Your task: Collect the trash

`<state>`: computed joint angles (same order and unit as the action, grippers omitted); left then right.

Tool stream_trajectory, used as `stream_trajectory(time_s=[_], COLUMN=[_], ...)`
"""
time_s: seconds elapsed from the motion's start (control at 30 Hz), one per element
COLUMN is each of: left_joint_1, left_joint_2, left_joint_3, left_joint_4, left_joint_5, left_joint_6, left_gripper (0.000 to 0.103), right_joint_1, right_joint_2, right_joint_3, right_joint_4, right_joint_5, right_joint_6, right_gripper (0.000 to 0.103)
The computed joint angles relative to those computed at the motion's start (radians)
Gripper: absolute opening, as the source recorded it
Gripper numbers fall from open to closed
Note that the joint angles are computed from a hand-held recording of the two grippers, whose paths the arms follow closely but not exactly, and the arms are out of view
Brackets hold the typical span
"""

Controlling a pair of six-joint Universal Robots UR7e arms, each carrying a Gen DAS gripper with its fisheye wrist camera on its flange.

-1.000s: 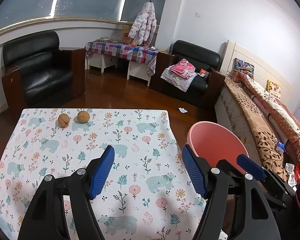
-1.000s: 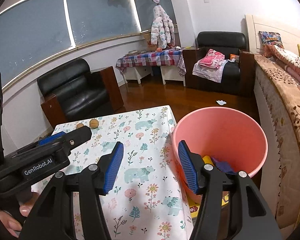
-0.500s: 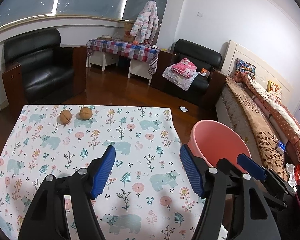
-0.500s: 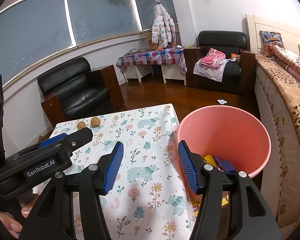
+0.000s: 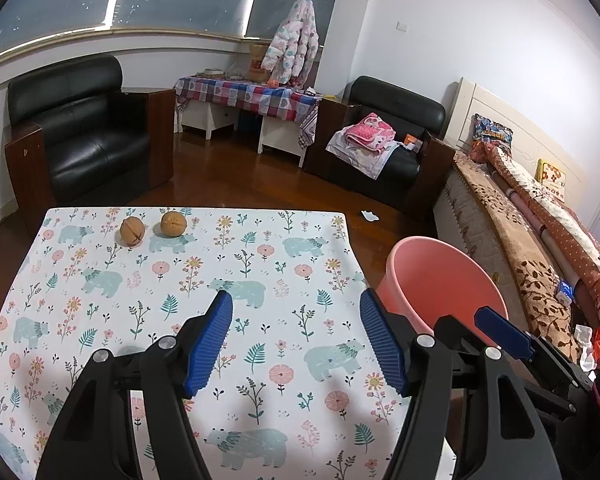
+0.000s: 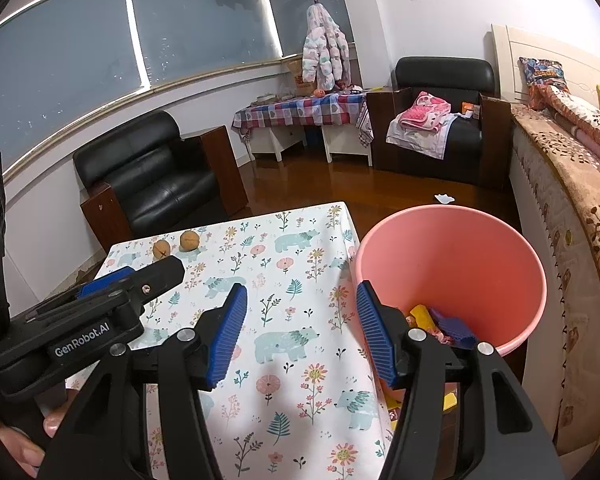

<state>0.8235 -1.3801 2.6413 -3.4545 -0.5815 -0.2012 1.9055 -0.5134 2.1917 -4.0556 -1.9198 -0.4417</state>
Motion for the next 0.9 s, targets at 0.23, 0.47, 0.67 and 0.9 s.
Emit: stream_trajectory(time_s=[0.23, 0.47, 0.67, 0.9], left_joint_1=[0.0, 0.007, 0.019, 0.02], left_joint_2=[0.002, 0.002, 0.003, 0.012], left_joint_3=[-0.001, 0.001, 0.006, 0.005], left_joint_4=[0.0, -0.005, -0.023, -0.041], left_joint_5=[0.001, 0.0, 0.001, 0.028], left_joint_6=[0.001, 0.005, 0.023, 0.038], left_gripper=[0.065, 0.065, 0.065, 0.065], right_joint_1=[-0.002, -0.004, 0.0, 0.008], right_joint_2=[0.003, 0.01, 0.007, 0.006], right_joint_3=[-0.001, 0.009, 0.011, 0.008], right_joint_4=[-0.01, -0.067, -0.071, -0.069], right_joint_5=[0.002, 0.012, 0.009, 0.003], right_joint_6=[0.001, -0.002, -0.002, -0.002], right_gripper=[0.058, 0.058, 0.058, 0.058])
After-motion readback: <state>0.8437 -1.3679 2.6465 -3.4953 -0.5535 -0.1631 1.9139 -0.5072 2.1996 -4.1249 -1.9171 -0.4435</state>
